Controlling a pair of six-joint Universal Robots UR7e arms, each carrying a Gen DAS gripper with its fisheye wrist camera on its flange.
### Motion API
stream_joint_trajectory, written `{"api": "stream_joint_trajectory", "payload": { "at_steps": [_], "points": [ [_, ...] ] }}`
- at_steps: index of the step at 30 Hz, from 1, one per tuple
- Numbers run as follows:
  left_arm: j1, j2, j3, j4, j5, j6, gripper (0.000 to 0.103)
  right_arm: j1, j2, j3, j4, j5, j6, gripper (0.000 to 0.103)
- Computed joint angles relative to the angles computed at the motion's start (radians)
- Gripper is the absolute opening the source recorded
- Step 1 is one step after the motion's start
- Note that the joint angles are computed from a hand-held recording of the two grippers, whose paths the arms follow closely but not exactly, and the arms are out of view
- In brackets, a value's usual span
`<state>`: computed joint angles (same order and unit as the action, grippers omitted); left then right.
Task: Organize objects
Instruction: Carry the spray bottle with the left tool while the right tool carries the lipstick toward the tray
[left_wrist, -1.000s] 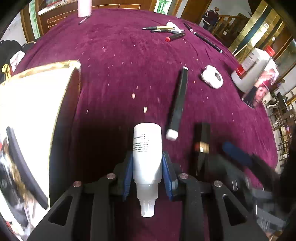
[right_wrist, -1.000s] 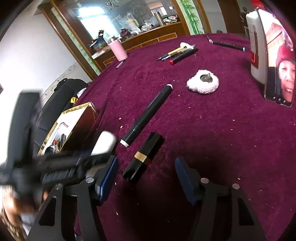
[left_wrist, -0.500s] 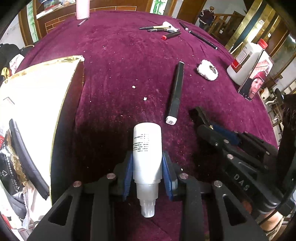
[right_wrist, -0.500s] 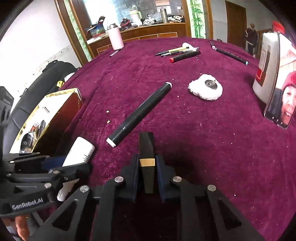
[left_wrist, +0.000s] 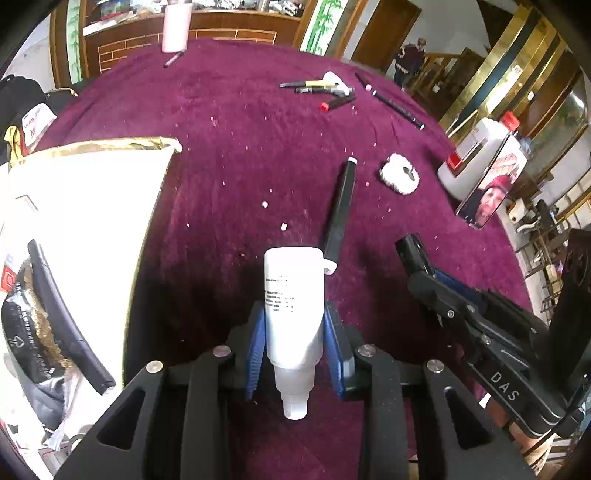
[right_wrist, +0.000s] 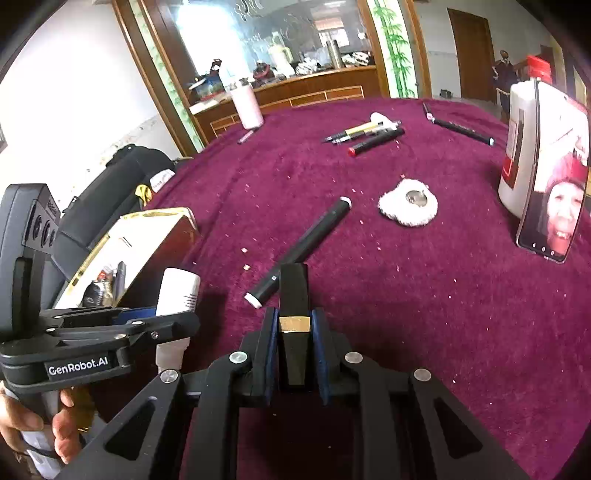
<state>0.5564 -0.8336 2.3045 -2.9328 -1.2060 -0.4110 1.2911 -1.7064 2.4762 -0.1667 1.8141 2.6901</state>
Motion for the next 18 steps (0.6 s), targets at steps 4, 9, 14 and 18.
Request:
{"api": "stream_joint_trajectory", "payload": {
  "at_steps": [4, 9, 14, 18],
  "points": [
    [-0.003, -0.033, 0.018, -0.021, 0.0, -0.002, 0.029, 0.031, -0.001, 0.001, -0.001, 0.008, 0.004, 0.018],
    [-0.01, -0.077, 0.046, -0.052, 0.003, -0.003, 0.029, 0.054, 0.013, -0.001, -0.004, 0.011, 0.008, 0.019],
    [-0.024, -0.16, 0.082, -0.06, 0.051, -0.017, 0.029, 0.066, 0.023, -0.003, -0.005, 0.011, 0.006, 0.019],
    [-0.024, -0.227, 0.103, -0.042, 0.104, -0.036, 0.029, 0.063, 0.028, -0.002, -0.005, -0.004, 0.004, 0.019]
  ]
}}
